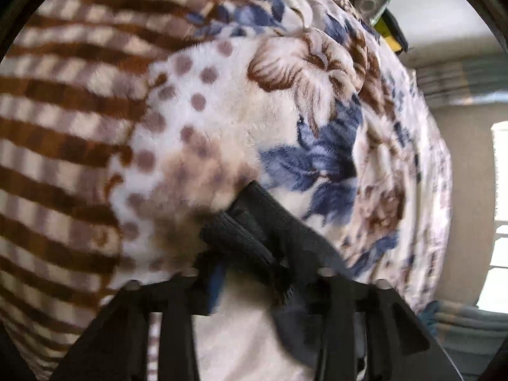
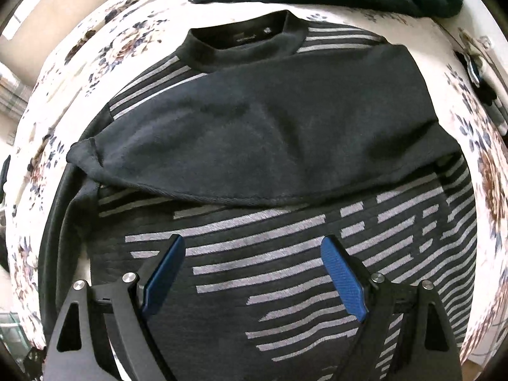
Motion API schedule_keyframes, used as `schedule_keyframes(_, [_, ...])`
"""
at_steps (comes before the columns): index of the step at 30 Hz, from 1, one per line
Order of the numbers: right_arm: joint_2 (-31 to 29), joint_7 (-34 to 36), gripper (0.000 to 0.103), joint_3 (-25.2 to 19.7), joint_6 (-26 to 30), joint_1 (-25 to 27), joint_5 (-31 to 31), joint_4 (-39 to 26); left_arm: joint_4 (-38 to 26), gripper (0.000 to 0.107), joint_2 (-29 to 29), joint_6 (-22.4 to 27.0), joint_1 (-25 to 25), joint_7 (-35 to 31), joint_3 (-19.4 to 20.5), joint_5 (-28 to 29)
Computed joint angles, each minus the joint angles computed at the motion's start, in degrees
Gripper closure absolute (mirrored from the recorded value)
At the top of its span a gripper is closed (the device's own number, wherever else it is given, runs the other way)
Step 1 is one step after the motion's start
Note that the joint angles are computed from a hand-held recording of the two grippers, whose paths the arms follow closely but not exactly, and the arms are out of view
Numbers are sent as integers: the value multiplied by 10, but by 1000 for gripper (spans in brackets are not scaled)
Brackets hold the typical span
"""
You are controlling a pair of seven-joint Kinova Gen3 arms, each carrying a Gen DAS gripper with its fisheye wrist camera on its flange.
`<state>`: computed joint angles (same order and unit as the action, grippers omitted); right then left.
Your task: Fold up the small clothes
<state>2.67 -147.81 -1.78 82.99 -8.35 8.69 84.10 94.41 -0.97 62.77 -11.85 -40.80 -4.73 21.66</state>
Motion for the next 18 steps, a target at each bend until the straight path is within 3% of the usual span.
schedule_keyframes(2, [-2, -1, 14, 0, 1, 1, -1, 3, 23, 49, -9, -40, 19, -3, -25, 26])
schedule_keyframes(5, [7, -7, 14, -2, 25, -3, 14, -4, 9, 57, 1, -61, 57, 6, -39, -6])
schedule_keyframes(6, [13, -9, 14, -4, 41, -8, 27, -10, -3, 85, 5, -62, 61, 9, -31, -29])
schedule_keyframes(7, [18, -10, 14, -6, 56, -13, 42, -17, -22, 101, 13, -57, 63, 4, -18, -52])
schedule_keyframes(12, [34, -13, 4, -4, 104, -33, 99, -39, -102, 101, 29, -38, 145, -29, -22, -169])
schedule_keyframes(18, [15, -3, 4, 12, 90, -12, 96, -29, -253, 101, 81, 3, 204, -124, 55, -238])
